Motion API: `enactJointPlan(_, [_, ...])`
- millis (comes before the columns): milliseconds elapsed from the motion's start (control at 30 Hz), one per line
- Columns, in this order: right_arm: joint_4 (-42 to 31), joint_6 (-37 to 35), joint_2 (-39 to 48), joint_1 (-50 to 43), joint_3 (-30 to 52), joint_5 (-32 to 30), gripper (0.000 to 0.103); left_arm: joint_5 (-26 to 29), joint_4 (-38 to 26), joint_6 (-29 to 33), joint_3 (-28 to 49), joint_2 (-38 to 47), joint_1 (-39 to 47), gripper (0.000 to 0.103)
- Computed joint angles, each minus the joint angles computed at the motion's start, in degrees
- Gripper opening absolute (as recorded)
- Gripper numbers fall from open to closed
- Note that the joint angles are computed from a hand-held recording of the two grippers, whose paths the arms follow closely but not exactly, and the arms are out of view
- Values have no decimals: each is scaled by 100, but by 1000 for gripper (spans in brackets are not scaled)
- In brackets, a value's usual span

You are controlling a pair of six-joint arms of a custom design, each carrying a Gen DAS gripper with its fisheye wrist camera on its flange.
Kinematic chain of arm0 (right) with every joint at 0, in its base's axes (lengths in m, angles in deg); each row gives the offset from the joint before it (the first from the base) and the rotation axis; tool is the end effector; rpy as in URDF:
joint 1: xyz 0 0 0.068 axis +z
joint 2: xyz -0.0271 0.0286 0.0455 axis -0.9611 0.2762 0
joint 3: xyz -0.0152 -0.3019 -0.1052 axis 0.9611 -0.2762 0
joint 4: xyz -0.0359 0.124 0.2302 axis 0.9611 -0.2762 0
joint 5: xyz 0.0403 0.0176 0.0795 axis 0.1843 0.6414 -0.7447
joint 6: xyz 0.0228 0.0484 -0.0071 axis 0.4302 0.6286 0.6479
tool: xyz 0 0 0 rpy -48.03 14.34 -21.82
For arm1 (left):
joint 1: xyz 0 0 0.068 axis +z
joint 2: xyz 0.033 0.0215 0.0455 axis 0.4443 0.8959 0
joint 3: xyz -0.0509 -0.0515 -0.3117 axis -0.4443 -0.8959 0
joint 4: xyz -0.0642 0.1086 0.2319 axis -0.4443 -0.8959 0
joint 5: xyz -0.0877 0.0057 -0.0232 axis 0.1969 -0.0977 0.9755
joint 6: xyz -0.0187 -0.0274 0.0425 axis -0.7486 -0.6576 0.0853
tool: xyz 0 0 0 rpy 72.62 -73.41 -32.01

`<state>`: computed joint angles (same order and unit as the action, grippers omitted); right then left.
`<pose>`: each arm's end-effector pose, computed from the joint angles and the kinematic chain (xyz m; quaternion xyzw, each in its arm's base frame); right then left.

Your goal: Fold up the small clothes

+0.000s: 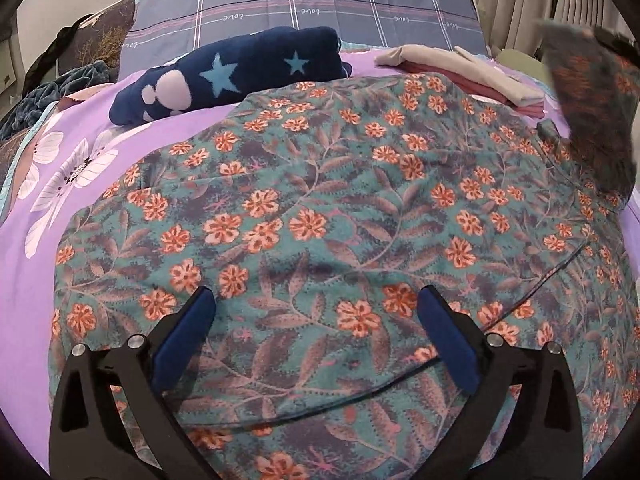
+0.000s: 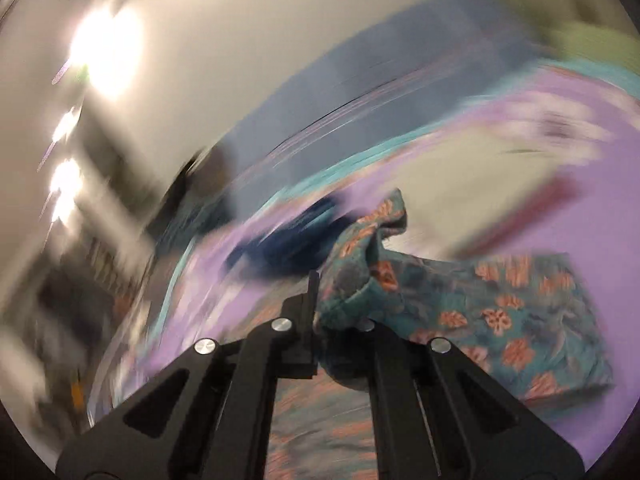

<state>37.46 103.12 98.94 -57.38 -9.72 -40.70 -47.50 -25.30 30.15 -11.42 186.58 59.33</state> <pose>0.2227 0.0831 0.1916 -0.0923 0.8426 0.3442 0.4037 0.1469 0.0810 0.0781 -0.0072 0.9435 -0.0004 0.3312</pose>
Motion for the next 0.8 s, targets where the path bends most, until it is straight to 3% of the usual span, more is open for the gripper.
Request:
enactJointPlan(100, [216, -159, 872, 1868, 125, 1283, 3, 241, -162, 132, 37, -42, 213, 102])
enactJointPlan(167, [325, -19, 1364, 2307, 135, 1591, 3, 455, -377, 239, 105, -91, 387, 101])
enactJointPlan(367, [577, -75, 1982, 2101, -45, 1093, 3, 1167, -1208, 529, 356, -314, 887, 101])
enactJointPlan(400, [666, -68, 1998, 2124, -145, 1090, 3, 1457, -1573, 639, 470, -406, 1072, 97])
enactJointPlan(500, [878, -218, 1982, 2185, -409, 1146, 4, 2976, -3809, 1329, 1225, -428, 1841, 93])
enactJointPlan(567, [877, -324, 2051, 2306, -339, 1287, 11, 3458, -4775, 1592, 1551, -371, 1933, 93])
enactJointPlan(600, [921, -342, 2045, 2367, -393, 1373, 15, 3465, -4789, 1520, 1531, -486, 1867, 93])
enactJointPlan(633, [954, -327, 2054, 2396, -419, 1388, 30, 3403, -4662, 1394, 1467, -632, 1768, 93])
enactJointPlan(667, [1005, -272, 2067, 2353, -448, 1312, 35, 3262, -4423, 1253, 1359, -797, 1641, 93])
enactJointPlan(800, [1333, 266, 2165, 2132, -554, 1311, 34, 3061, -4194, 1137, 1306, -707, 1431, 93])
